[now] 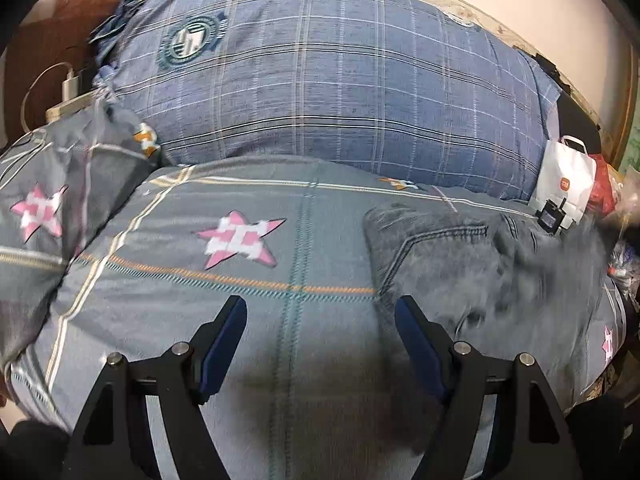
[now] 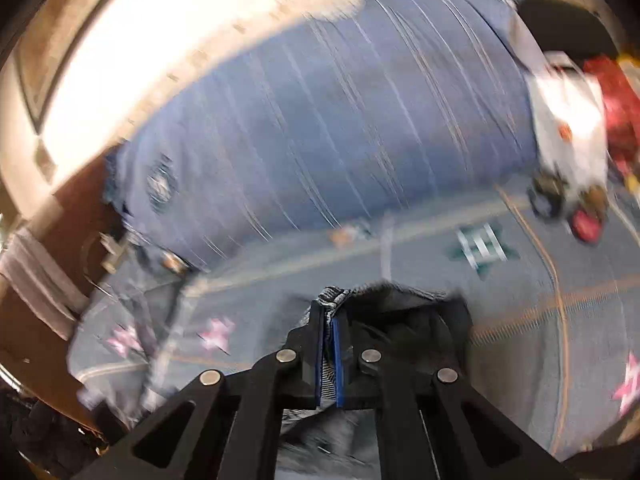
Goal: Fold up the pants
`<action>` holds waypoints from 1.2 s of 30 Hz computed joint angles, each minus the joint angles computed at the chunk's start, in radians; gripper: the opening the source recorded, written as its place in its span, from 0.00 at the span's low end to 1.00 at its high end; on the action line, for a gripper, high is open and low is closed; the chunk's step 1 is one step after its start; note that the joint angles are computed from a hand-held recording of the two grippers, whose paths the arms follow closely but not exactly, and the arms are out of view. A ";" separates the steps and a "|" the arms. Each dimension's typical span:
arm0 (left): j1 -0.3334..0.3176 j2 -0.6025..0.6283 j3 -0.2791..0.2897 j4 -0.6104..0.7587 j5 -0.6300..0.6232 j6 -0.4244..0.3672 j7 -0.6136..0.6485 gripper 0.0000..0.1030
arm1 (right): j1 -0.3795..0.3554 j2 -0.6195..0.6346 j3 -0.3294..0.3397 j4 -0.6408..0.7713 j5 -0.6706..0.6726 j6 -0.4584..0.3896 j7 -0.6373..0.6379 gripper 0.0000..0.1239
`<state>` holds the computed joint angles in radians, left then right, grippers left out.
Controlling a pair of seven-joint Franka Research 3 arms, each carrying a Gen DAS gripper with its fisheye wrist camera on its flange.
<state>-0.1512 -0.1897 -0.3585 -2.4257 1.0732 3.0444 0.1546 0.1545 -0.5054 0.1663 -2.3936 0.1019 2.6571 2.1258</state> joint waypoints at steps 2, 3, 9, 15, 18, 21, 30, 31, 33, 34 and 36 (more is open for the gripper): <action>-0.040 0.044 0.006 0.042 -0.059 -0.022 0.103 0.75 | 0.007 -0.023 -0.024 -0.091 0.045 -0.015 0.023 0.06; -0.060 0.060 0.010 0.057 -0.087 -0.028 0.150 0.75 | 0.006 -0.034 -0.033 -0.129 0.061 -0.025 0.031 0.06; -0.143 0.131 -0.021 0.151 -0.014 -0.141 0.215 0.81 | 0.024 -0.071 -0.077 -0.253 0.135 -0.003 0.001 0.07; -0.245 0.199 0.022 0.187 -0.054 -0.259 0.321 0.81 | 0.018 -0.087 -0.091 -0.223 0.156 -0.057 -0.068 0.20; -0.254 0.202 0.038 0.185 -0.108 -0.244 0.357 0.81 | -0.042 -0.098 -0.053 -0.211 0.108 -0.025 -0.039 0.72; -0.261 0.206 0.045 0.187 -0.109 -0.243 0.358 0.81 | -0.017 -0.007 -0.100 -0.163 0.098 0.049 -0.065 0.75; -0.244 0.167 0.060 0.143 -0.192 -0.155 0.386 0.81 | -0.006 0.245 -0.115 0.068 0.139 -0.035 -0.249 0.15; -0.235 0.147 0.059 0.135 -0.144 -0.137 0.322 0.81 | -0.039 0.253 -0.084 0.089 0.042 -0.034 -0.196 0.15; -0.207 0.120 0.050 0.135 -0.035 -0.096 0.181 0.81 | -0.059 0.286 -0.067 0.116 -0.059 -0.041 -0.150 0.15; -0.201 0.122 0.045 0.143 -0.021 -0.094 0.162 0.82 | -0.054 0.314 -0.074 0.130 -0.066 -0.060 -0.152 0.16; -0.223 0.171 0.035 0.184 -0.169 -0.163 0.333 0.84 | -0.024 0.361 -0.107 0.134 -0.004 -0.077 -0.219 0.20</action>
